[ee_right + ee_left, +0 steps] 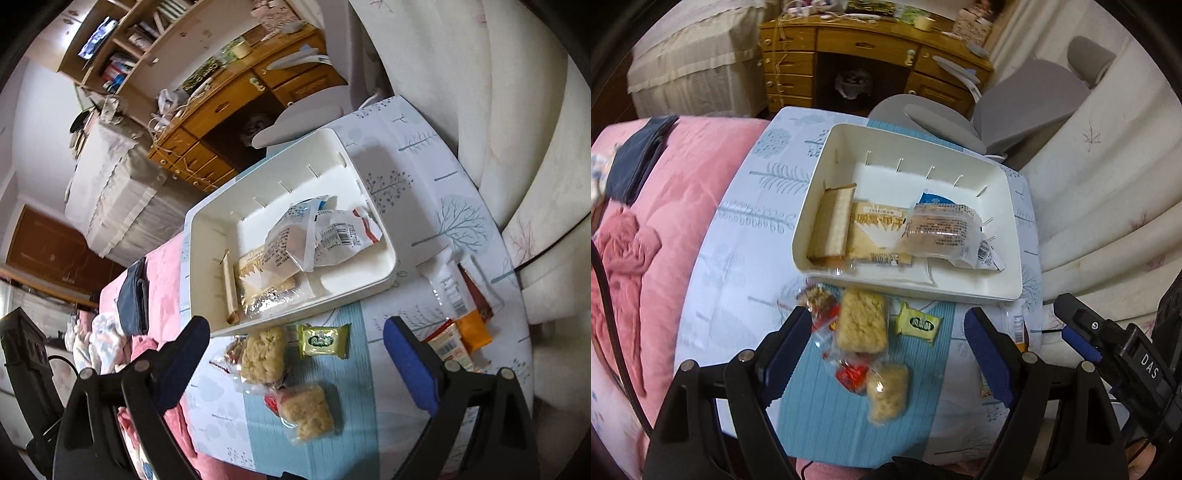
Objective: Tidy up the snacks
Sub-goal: 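Open both tools over the tray and lift them away, then grasp the cookie bag with left tool while right tool grasps white-and-orange packet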
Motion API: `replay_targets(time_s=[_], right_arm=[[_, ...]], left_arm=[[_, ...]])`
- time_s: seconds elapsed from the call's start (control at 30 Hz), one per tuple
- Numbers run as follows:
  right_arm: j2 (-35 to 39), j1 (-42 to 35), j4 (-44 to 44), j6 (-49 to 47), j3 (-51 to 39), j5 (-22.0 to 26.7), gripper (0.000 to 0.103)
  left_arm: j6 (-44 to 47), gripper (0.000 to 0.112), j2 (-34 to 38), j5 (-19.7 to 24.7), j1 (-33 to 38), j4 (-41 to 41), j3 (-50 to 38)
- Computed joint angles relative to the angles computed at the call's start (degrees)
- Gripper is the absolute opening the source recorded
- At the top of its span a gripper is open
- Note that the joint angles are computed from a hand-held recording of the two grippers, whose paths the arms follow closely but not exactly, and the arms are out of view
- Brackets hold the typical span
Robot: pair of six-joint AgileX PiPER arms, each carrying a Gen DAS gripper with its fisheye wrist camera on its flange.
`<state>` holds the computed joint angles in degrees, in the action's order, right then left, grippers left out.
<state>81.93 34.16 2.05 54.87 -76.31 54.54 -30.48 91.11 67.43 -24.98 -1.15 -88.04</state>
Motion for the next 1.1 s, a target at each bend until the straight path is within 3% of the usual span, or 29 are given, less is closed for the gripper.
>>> replay_targets(time_s=[0.37, 0.6, 1.1], right_arm=[[-7.31, -6.68, 7.42, -12.74, 10.82, -0.22, 0.096], [-10.02, -12.77, 11.66, -20.09, 16.16, 0.73, 0.096], [-3.79, -19.79, 16.34, -29.21, 21.67, 3.05, 0.096]], left_arm=[[-18.66, 0.084, -8.34, -3.21, -10.27, 7.59, 13.08], [-26.22, 0.084, -8.82, -2.98, -13.39, 7.2, 16.56], [-24.8, 0.084, 0.76, -1.66, -11.19, 1.3, 17.87]])
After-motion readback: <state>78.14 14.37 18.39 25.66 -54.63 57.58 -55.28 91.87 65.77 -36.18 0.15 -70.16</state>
